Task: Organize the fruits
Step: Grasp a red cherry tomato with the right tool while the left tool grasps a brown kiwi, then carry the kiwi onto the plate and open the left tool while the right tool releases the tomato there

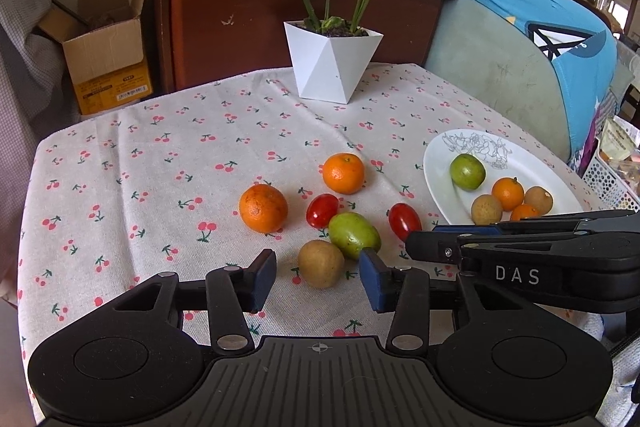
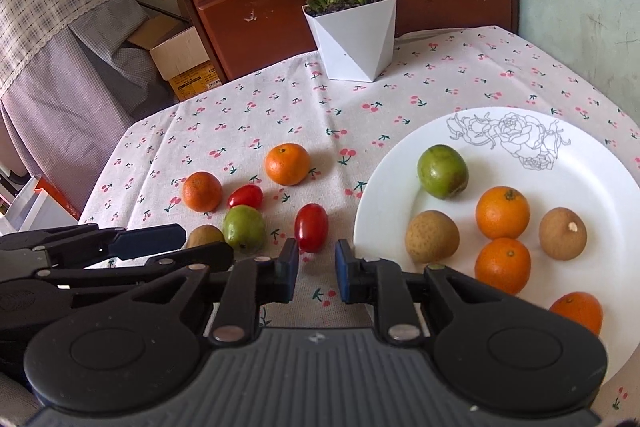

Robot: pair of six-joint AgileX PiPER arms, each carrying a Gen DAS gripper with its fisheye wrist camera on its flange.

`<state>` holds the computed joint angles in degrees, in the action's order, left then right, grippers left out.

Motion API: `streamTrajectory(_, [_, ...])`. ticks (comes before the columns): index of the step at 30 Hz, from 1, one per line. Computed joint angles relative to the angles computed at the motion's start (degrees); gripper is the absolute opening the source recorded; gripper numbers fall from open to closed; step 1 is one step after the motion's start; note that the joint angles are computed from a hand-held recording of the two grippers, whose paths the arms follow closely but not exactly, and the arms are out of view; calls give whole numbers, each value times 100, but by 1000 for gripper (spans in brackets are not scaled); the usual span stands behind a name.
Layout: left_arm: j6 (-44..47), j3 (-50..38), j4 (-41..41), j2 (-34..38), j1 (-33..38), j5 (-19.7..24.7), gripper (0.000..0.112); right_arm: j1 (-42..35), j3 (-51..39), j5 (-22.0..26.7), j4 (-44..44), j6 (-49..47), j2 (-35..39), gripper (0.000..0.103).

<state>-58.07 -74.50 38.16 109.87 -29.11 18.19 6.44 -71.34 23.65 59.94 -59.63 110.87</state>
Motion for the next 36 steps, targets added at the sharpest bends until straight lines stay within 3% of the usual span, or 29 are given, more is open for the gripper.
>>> streamTrajectory(5, [-711,-17,952,125,-176,99,38,-60,10,54,123,-26,5,18])
streamTrajectory(10, [-573,27,822,77,-130,6,23,-40,59,6,277,-155,-11,20])
streamTrajectory(18, [-1072,183,1085,-76,-99,56,23,106,37,-260,355,-293,41,23])
streamTrajectory(22, [-897,155,759,-104,-45,170,23,144,-53,-271,342,-189,98,29])
streamTrajectory(36, [-895,255,664,-223,13,169,23,429,-235,-696,127,168,267,30])
